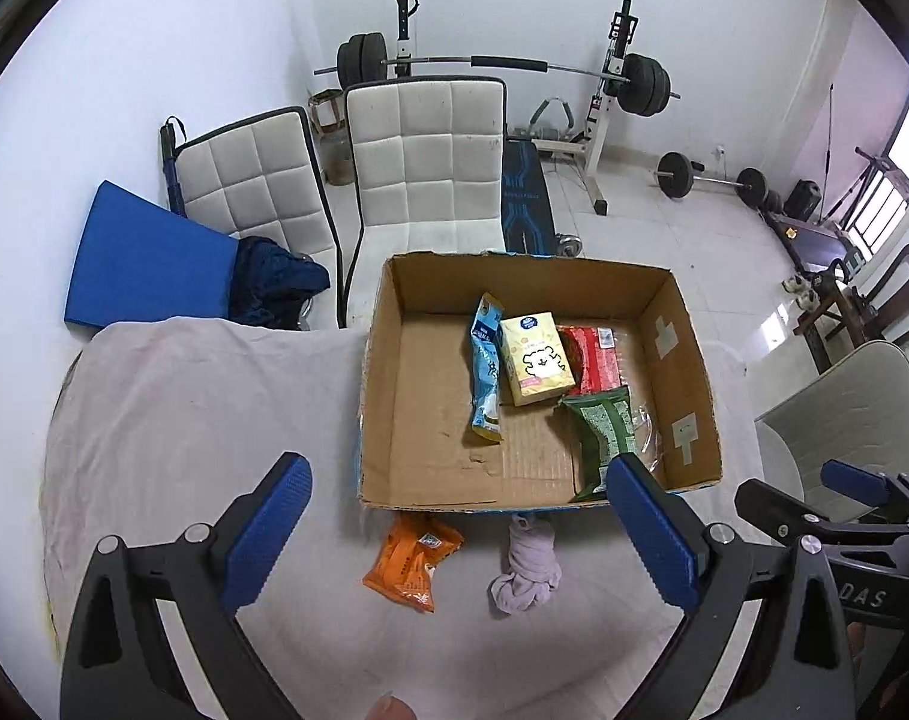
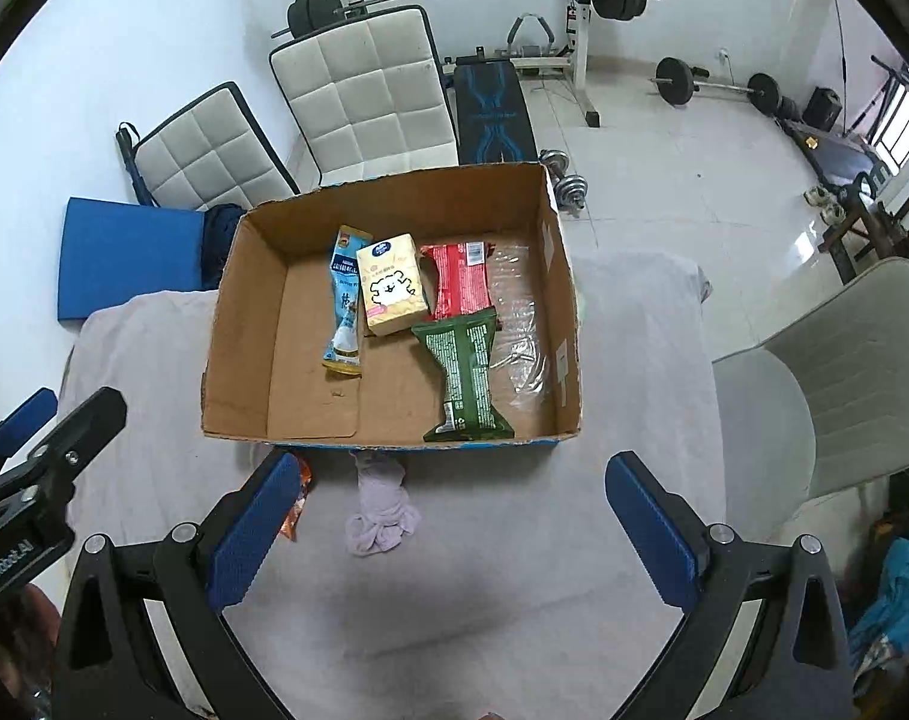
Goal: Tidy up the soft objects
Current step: 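Withdraw both tools from the box toward the orange bag and sock, then grasp the orange bag with the left gripper while the right grasps the lilac sock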
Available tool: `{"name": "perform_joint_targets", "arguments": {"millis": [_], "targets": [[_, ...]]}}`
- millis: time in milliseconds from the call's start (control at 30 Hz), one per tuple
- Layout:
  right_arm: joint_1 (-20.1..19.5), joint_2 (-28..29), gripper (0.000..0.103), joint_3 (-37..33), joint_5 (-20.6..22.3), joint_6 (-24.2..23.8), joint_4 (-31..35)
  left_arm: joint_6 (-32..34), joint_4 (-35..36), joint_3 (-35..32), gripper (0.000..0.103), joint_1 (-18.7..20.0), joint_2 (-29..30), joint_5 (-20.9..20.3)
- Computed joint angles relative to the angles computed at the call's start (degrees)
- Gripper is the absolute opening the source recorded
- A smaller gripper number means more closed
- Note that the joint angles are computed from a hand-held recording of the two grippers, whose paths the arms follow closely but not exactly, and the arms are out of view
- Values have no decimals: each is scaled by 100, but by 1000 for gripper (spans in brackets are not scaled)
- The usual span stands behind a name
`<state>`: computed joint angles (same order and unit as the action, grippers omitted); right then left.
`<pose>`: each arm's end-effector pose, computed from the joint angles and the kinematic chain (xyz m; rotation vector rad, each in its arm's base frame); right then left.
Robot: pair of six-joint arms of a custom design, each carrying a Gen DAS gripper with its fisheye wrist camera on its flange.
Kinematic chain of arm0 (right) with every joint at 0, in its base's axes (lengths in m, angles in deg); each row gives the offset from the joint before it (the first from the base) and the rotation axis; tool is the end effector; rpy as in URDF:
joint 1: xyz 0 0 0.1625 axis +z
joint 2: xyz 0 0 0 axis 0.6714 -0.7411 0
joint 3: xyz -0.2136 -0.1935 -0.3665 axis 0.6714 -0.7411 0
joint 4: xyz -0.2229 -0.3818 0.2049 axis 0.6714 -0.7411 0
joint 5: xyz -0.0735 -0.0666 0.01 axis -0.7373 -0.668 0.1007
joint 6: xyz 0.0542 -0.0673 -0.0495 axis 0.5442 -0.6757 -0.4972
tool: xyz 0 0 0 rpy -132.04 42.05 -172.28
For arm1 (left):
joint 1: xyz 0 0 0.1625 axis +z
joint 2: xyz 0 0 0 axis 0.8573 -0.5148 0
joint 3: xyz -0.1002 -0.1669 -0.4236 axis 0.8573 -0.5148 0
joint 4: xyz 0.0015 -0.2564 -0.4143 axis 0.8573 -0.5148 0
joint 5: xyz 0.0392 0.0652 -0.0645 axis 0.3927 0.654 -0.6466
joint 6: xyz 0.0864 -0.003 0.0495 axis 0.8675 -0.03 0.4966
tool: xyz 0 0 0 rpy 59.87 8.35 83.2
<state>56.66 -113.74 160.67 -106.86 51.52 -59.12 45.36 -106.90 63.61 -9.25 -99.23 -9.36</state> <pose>0.1786 -0.7544 0.3718 -0.3629 -2.3282 0.6036 -0.4368 -0.8219 0.1421 0.7081 2.3837 -0.4123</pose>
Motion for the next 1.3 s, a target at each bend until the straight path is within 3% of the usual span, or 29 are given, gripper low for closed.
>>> {"name": "perform_joint_targets", "arguments": {"millis": [200,433,667,900,1067,1233,1300], "targets": [[-170,29,103,125,345,368,306,-72,175,130,101,103,-65,205],[-595,433,103,359,1245,829,439,-723,1373,182,101,534,55,353],[-904,952,103,293,1626,1060,270,-1055,2277,-90,101,987,463,65],[-1010,1181,97,194,1588,1161,295,-726,2561,-577,100,1221,972,-314],[-1006,1347,81,47,1516,1196,418,-652,2877,-797,59,1302,1209,-581],[-955,1550,66,-134,1341,1167,462,-615,2482,-415,50,1281,1046,-554],[-922,1653,46,-244,1184,1213,673,-694,2401,-304,48,1272,986,-585]]}}
